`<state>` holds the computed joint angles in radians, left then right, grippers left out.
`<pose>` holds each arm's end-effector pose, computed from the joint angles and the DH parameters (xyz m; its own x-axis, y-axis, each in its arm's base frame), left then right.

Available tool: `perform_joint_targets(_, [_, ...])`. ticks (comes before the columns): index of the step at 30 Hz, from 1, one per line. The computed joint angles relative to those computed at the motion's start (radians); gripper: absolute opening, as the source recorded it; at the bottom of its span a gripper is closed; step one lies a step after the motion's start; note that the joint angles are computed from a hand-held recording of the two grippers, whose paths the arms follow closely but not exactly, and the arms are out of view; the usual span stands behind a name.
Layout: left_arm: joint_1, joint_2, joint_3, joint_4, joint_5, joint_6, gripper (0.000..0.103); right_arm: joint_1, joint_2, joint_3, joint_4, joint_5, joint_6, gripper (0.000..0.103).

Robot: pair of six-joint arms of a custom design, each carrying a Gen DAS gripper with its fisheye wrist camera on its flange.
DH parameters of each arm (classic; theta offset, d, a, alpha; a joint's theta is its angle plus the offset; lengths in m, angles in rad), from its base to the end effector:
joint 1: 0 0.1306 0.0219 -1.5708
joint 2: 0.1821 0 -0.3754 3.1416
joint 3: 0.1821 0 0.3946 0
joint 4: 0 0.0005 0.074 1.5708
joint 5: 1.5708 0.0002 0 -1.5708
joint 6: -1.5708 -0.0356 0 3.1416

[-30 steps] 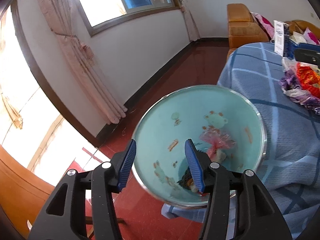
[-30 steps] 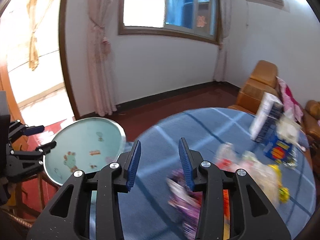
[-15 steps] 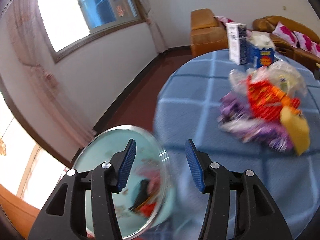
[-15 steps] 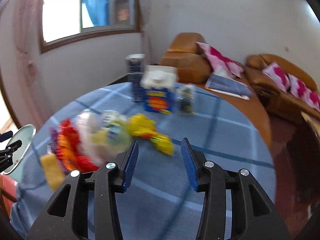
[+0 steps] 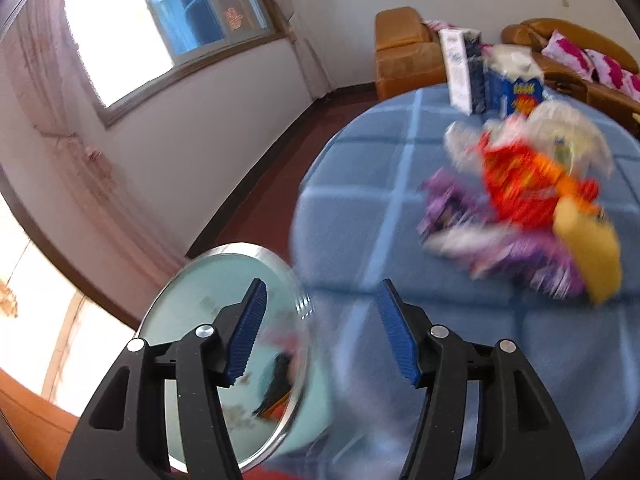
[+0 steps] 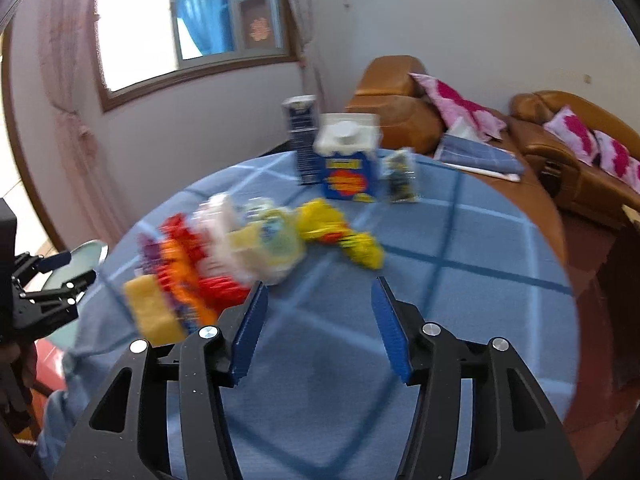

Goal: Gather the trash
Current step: 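Grasp the purple wrapper with the left tool while the right tool grasps the yellow sponge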

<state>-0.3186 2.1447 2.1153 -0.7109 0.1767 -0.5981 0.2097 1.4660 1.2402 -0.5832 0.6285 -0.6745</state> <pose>0.7142 -0.2427 0.3184 -0.2863 0.6781 -0.6769 0.7174 0.6200 0.3177 0.4997 0.0844 0.3420 -0.4100 0.4292 -0.8048 0.6205 0.7780 0.0988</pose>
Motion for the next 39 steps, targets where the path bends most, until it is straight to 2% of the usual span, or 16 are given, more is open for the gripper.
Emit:
perform_joint_targets(6, [0.062, -0.001, -0.002, -0.009, 0.0, 0.014, 0.058, 0.054, 0.083, 0.089, -0.034, -0.038, 0.02, 0.054])
perform_joint_targets(9, [0.064, 0.003, 0.009, -0.021, 0.005, 0.018, 0.058, 0.074, 0.111, 0.117, -0.043, -0.08, 0.035, 0.054])
perform_joint_targets(13, [0.062, -0.022, -0.027, -0.001, 0.04, 0.011, 0.059, 0.078, 0.147, 0.152, -0.084, -0.128, 0.05, 0.053])
perform_joint_targets(15, [0.059, -0.029, -0.041, 0.002, 0.045, 0.005, 0.059, 0.074, 0.161, 0.164, -0.103, -0.161, 0.062, 0.044])
perform_joint_targets(17, [0.054, -0.031, -0.047, 0.001, 0.043, 0.0, 0.059, 0.067, 0.168, 0.168, -0.11, -0.206, 0.083, 0.022])
perform_joint_targets(20, [0.052, -0.029, -0.044, -0.007, 0.041, -0.001, 0.059, 0.063, 0.157, 0.157, -0.118, -0.197, 0.086, 0.014])
perform_joint_targets(23, [0.048, -0.027, -0.039, -0.013, 0.043, -0.002, 0.059, 0.054, 0.122, 0.142, -0.155, -0.109, 0.082, 0.014])
perform_joint_targets(25, [0.044, -0.025, -0.034, -0.019, 0.046, -0.008, 0.059, 0.048, 0.097, 0.134, -0.2, -0.012, 0.078, 0.014])
perform_joint_targets(27, [0.039, -0.028, -0.036, -0.019, 0.052, -0.015, 0.06, 0.036, 0.082, 0.13, -0.239, 0.048, 0.089, 0.015])
perform_joint_targets(28, [0.034, -0.029, -0.038, -0.02, 0.055, -0.017, 0.06, 0.03, 0.08, 0.13, -0.26, 0.07, 0.1, 0.018])
perform_joint_targets(29, [0.03, -0.032, -0.041, -0.02, 0.058, -0.018, 0.06, 0.024, 0.075, 0.125, -0.266, 0.077, 0.103, 0.03])
perform_joint_targets(31, [0.021, -0.035, -0.04, -0.02, 0.066, -0.022, 0.06, 0.0, 0.048, 0.092, -0.247, 0.047, 0.103, 0.037])
perform_joint_targets(35, [0.009, -0.036, -0.033, -0.019, 0.079, -0.02, 0.06, -0.023, -0.004, 0.027, -0.226, 0.018, 0.049, 0.037])
perform_joint_targets(38, [-0.002, -0.022, -0.014, -0.014, 0.069, -0.011, 0.06, -0.041, -0.045, -0.021, -0.207, -0.008, -0.034, 0.037])
perform_joint_targets(39, [-0.005, -0.015, -0.005, -0.013, 0.065, -0.004, 0.06, -0.053, -0.06, -0.041, -0.195, -0.029, -0.091, 0.037])
